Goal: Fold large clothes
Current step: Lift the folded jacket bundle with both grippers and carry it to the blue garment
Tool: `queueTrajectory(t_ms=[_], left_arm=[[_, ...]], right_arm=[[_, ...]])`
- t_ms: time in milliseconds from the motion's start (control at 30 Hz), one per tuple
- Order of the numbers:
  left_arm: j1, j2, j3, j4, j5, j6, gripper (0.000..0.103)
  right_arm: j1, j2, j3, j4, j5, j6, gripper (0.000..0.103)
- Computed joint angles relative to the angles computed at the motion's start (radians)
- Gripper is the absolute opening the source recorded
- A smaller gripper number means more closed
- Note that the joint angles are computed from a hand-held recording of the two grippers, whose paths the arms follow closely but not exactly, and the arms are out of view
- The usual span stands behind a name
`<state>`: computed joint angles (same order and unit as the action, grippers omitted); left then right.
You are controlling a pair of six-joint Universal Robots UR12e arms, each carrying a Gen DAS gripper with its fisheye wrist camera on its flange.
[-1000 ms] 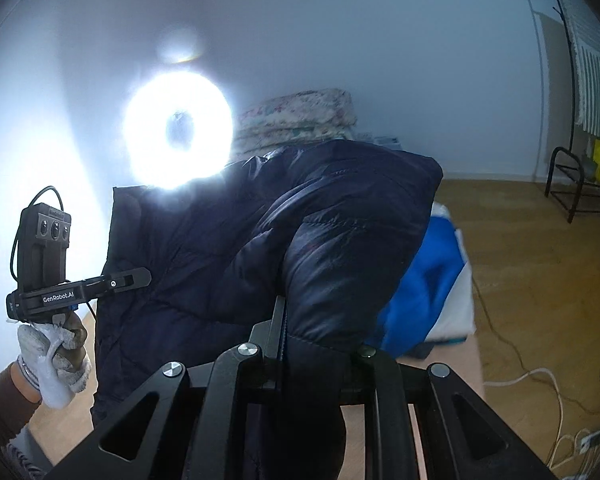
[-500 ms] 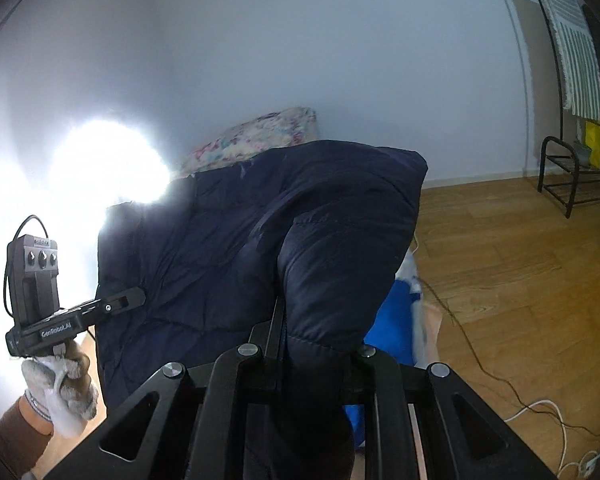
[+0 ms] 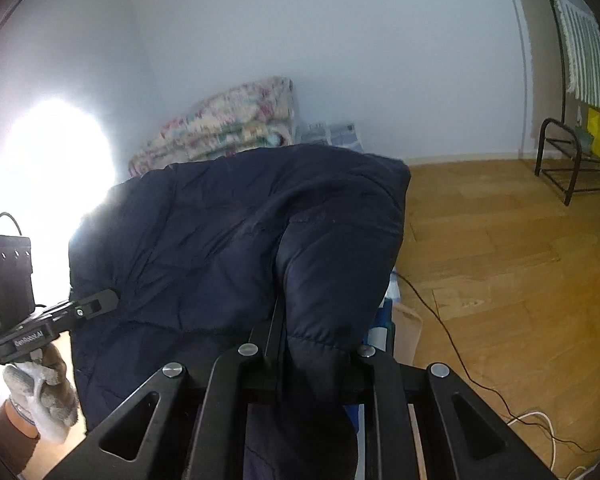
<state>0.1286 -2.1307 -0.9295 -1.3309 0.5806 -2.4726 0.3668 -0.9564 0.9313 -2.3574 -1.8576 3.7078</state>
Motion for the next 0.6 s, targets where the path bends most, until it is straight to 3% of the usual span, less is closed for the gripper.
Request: queueTrajectory(t_ms=[200, 333, 400, 500, 600], left_arm=[[-0.002, -0.024, 0.014, -0.002, 0.03, -0.029, 0.017], [-0.006, -0.018, -0.003, 0.041, 0.062, -0.047, 0.023], [-0.008, -0.017, -0.008, 0.059, 0.081, -0.059, 0.032], [-0.003, -0.016, -0.008, 0.027, 0.091, -0.06, 0.051], [0.003, 0.001, -0.035, 0.046, 0.101, -0.036, 0.053]], right_arm=[[-0.016, 0.007, 0.009, 0.002, 0.03, 0.007, 0.016], [-0.015, 0.026, -0.03, 0.072, -0.013, 0.037, 0.029], [-0.011, 0.037, -0.05, 0.104, -0.051, 0.063, 0.032], [-0.006, 0.056, -0.092, 0.176, -0.111, 0.099, 0.046], [0.001, 0.052, -0.095, 0.211, -0.152, 0.149, 0.052]])
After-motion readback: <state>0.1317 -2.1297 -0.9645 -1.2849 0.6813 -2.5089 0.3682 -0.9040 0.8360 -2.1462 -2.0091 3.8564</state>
